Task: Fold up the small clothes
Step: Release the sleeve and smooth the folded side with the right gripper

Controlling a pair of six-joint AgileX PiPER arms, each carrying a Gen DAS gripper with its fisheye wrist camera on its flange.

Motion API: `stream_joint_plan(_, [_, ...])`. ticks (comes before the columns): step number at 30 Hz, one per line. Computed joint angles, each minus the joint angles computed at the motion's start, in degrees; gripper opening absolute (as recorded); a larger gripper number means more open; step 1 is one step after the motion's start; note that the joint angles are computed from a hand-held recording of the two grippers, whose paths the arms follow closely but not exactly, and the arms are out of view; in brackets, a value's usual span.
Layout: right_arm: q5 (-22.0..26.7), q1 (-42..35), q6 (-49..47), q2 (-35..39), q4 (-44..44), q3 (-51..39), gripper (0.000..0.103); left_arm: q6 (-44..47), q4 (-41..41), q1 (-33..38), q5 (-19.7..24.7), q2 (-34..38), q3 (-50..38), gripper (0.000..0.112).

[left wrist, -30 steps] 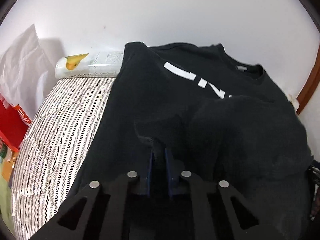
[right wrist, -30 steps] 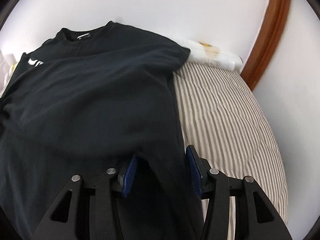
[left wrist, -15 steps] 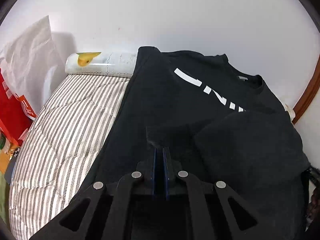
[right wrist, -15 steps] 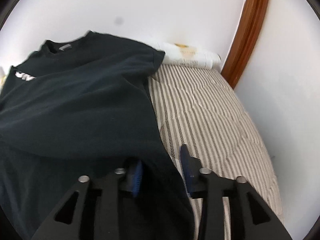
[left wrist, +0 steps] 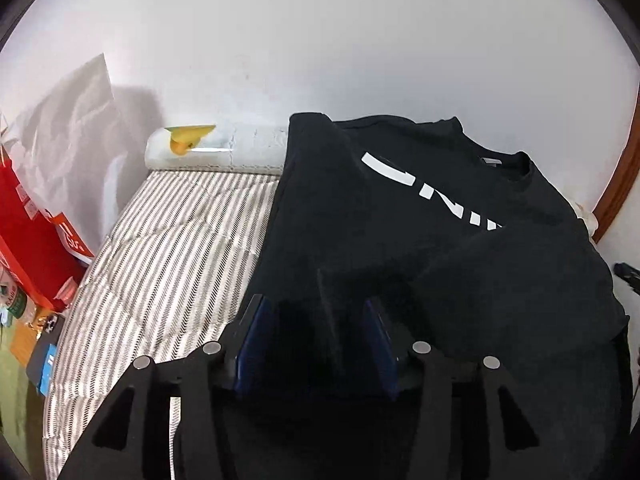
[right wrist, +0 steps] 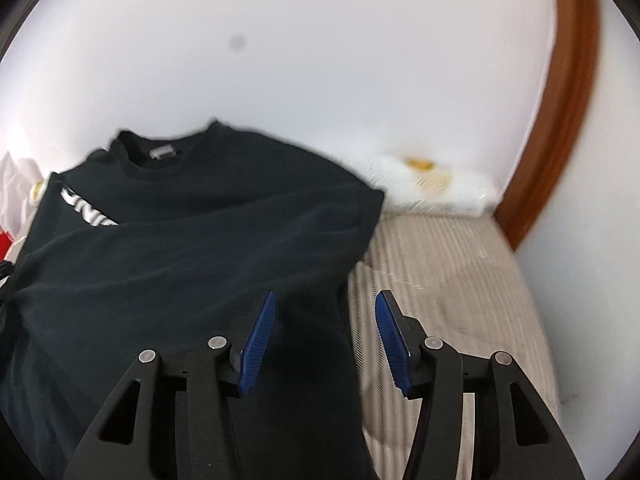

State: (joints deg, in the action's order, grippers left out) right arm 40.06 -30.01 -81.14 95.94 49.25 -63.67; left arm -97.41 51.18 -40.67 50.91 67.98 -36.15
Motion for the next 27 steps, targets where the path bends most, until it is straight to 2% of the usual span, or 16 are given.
stream_joint_plan(3, [-12.2,6.7,11.5,4.3,-11.2,-1.0,0.033,-0.1,0.4,-0.2,0.7,-1.0,0.7,0.047])
stream_joint_plan(4, [-13.7,7.2,13.1,5.7,-12.4,-1.5,0.032,0.0,0.3,0.0,0.7,-1.3,0.9,0.047])
stream_joint_plan(9, [-12.0,5.3,11.1,7.2,-7.7,-2.9,0.032,0.1,0.3,1.0,-1.4,-3.1,1.9,0.048])
stream_joint_plan(12, [-10.7,3.6,10.1,4.5,-6.3,-1.4,0.032,0.0,0.2,0.7,-2.9,-3.1,2.1,0.052])
stream_joint_plan(14, [-8.5,0.5,4.6,1.5,-1.0,0.7,0.032,0.1,0.3,0.0,-3.7,-2.4,2.1,0.052])
stream_joint_plan(16, [-4.1,-3.8,-1.2,-1.1,3.4,2.6,0.033,0.9,0.2,-0.6,-3.9,-0.3,1.5,0.053])
stream_joint_plan(18, [0.9,-8.4,-7.4,-3.4,5.5,5.2,0.036,4.3,-2.9,-0.4,-1.3,5.1,-1.4,0.053])
stream_joint_plan(20, [3.1,-10.3,-11.5,-3.9,4.0,6.7,0.036,3.3,-2.4,-1.9,0.7,7.0,-2.1,0.054])
stream_joint_plan(23, [-1.3,-10.2,-10.7,-3.3,-0.2,8.8,0.036,4.8,-4.6,-3.3,2.5,5.6,-3.1,0.054])
stream_joint_plan(25, [1.0,-12.9,-8.7,-3.3,-0.5,8.3,0.036,4.4,-5.6,-5.5,4.9,3.5,-3.1,0.054])
stream_joint_plan(27, [3.2,-15.8,-7.3,-5.1,-0.5,8.3,0.038,2.6,-5.9,-10.1,10.1,1.7,-3.3,0.056])
